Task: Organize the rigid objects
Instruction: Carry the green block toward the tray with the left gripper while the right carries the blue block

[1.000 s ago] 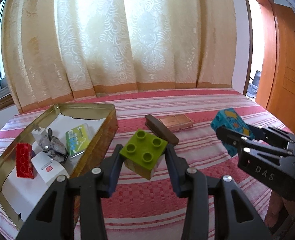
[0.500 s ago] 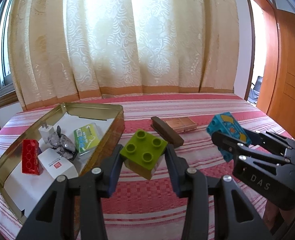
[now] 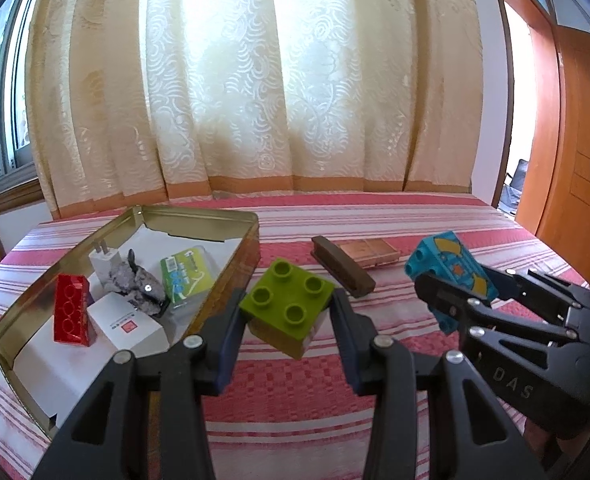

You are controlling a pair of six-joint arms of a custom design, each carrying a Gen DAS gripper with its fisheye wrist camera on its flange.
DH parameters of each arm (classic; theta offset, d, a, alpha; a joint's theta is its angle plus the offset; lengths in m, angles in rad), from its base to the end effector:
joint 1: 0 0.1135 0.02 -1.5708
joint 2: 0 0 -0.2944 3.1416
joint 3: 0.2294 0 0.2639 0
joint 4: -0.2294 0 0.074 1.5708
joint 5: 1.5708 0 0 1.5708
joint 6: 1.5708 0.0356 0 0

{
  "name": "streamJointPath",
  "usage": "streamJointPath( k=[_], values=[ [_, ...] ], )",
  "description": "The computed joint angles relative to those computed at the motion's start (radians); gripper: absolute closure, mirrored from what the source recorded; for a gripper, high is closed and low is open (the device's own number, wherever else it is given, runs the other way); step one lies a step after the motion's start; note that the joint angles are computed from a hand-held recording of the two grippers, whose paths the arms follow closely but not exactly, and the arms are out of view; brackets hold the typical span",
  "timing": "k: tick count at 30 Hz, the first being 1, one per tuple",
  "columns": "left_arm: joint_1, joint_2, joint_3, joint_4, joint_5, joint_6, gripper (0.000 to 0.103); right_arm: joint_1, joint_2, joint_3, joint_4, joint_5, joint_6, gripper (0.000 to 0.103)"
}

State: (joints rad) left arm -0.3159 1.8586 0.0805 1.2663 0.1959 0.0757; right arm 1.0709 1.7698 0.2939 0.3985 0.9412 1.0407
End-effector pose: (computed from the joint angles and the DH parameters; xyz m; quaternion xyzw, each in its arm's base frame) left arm 0.1921 -0.0701 0.0786 0.2156 0.8329 -0.1440 0.4889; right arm 0.1246 0.1681 0.0683 0.0977 0.8659 -0.0271 0.4899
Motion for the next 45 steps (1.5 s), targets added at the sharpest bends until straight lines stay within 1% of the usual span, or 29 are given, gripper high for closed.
streamJointPath(
  k=[16, 45],
  values=[
    [0.057, 0.020, -0.025, 0.056, 0.045, 0.006, 0.061, 0.030, 0.027, 0.039, -0.006, 0.008, -0.010, 0.059],
    [0.125, 0.041, -0.047, 0.108, 0.106, 0.016, 0.061, 0.046, 0.049, 0.070, 0.023, 0.014, -0.055, 0.059]
  ],
)
